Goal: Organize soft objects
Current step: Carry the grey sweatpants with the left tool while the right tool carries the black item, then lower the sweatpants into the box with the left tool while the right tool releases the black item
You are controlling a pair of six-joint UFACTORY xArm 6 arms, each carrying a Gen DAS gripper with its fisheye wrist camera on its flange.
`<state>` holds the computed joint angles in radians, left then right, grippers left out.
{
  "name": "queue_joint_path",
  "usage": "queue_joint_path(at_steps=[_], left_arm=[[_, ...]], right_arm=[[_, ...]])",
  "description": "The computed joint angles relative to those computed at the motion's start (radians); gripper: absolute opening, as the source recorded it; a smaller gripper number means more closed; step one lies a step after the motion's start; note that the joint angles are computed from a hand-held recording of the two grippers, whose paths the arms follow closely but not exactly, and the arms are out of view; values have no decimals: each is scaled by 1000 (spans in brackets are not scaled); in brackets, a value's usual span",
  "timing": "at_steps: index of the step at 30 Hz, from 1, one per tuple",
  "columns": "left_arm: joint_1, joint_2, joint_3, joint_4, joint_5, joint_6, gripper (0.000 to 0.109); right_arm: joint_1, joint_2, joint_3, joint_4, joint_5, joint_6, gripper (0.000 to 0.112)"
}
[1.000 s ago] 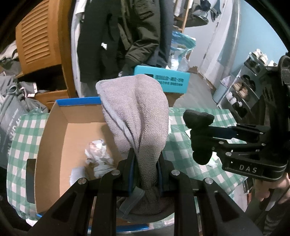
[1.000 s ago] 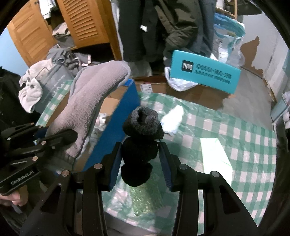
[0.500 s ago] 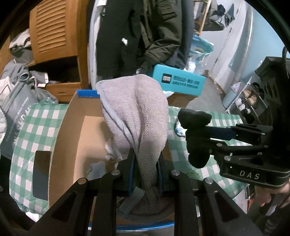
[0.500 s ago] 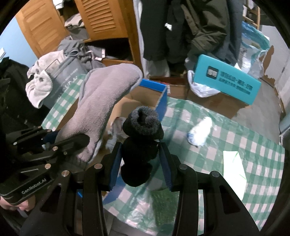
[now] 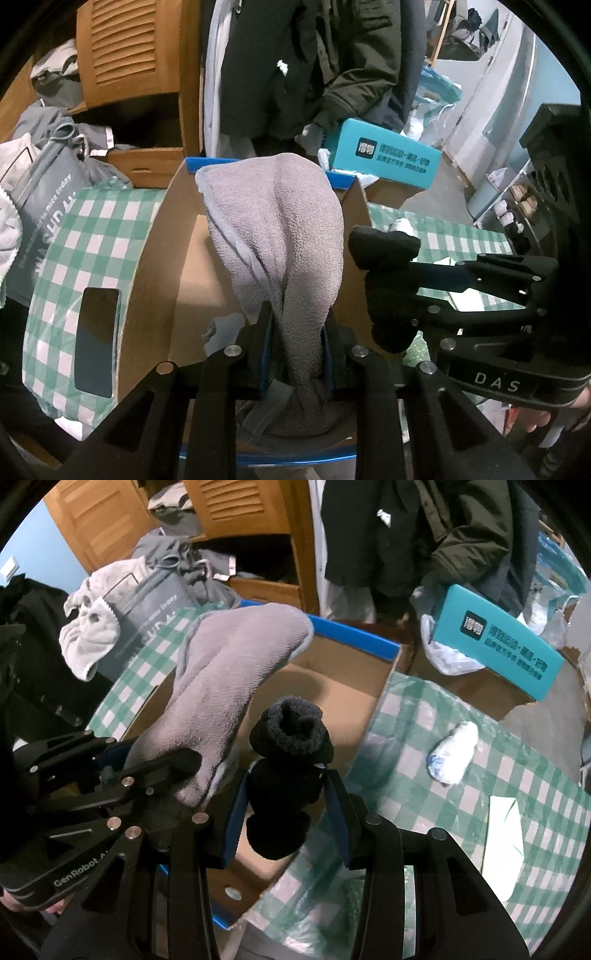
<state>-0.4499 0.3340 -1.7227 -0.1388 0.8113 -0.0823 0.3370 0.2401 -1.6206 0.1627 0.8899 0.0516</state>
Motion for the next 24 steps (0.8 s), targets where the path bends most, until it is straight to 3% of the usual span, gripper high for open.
queue_joint_path(at_steps=[5, 9, 17, 24], left_arm=[[9, 1, 3, 14, 6, -24, 26], [12, 6, -2, 51, 20, -62, 46], [7, 2, 1, 91, 19, -86, 57], [-4, 12, -17, 62, 19, -72, 59]], right_arm=[[5, 26, -30, 10, 17, 2, 41], [5, 40, -49, 5, 32, 12, 43], [-12, 15, -16, -14, 18, 50, 67], [-38, -34, 52, -33, -3, 73, 72]])
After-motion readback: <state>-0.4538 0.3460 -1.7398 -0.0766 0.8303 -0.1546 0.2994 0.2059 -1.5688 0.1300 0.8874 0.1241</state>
